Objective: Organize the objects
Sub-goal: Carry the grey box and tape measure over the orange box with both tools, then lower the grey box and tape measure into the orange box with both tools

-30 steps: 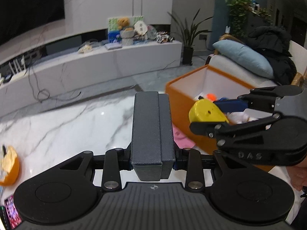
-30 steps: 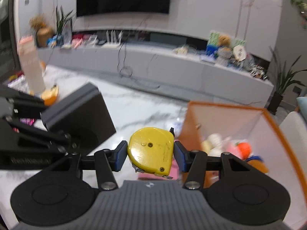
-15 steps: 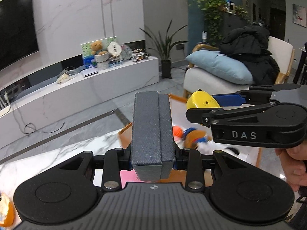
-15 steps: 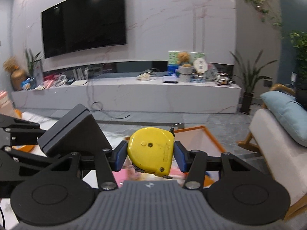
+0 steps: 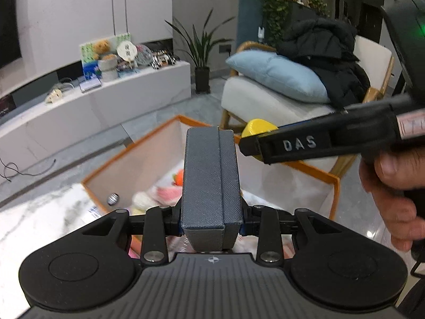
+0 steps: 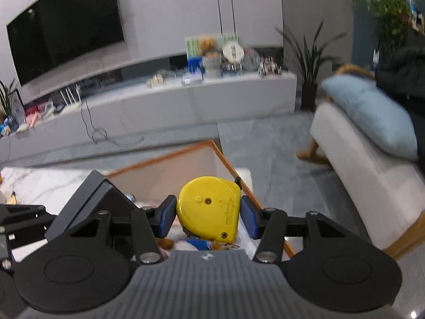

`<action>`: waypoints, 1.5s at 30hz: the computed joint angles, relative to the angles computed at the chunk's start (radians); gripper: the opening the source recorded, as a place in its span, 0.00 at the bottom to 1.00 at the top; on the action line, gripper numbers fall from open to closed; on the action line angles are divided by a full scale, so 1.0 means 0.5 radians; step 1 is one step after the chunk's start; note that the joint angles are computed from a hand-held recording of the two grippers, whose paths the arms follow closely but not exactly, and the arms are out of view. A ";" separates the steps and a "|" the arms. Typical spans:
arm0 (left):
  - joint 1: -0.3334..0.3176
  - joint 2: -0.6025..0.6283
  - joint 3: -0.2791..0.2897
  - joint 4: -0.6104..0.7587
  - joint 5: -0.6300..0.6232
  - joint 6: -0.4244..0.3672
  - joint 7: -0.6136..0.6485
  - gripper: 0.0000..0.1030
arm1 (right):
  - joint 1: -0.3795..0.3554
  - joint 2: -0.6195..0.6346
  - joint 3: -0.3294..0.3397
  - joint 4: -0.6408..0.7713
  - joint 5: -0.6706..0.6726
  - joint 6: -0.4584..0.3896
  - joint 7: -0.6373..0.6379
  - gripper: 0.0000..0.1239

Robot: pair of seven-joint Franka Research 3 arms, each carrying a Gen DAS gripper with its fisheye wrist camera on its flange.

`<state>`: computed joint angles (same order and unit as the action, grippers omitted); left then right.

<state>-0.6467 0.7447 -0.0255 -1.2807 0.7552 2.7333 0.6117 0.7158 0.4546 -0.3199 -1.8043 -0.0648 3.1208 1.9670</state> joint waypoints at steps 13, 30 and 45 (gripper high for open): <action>0.009 0.145 -0.089 0.147 -0.219 -0.120 0.159 0.38 | -0.255 0.188 0.230 0.262 -0.069 -0.327 -0.022 0.44; -0.012 0.352 -0.098 0.402 -0.397 -0.272 0.343 0.39 | -0.396 0.274 0.403 0.394 -0.074 -0.525 -0.046 0.44; -0.075 0.472 -0.060 0.605 -0.376 -0.463 0.518 0.40 | -0.364 0.362 0.382 0.522 -0.139 -0.661 0.026 0.44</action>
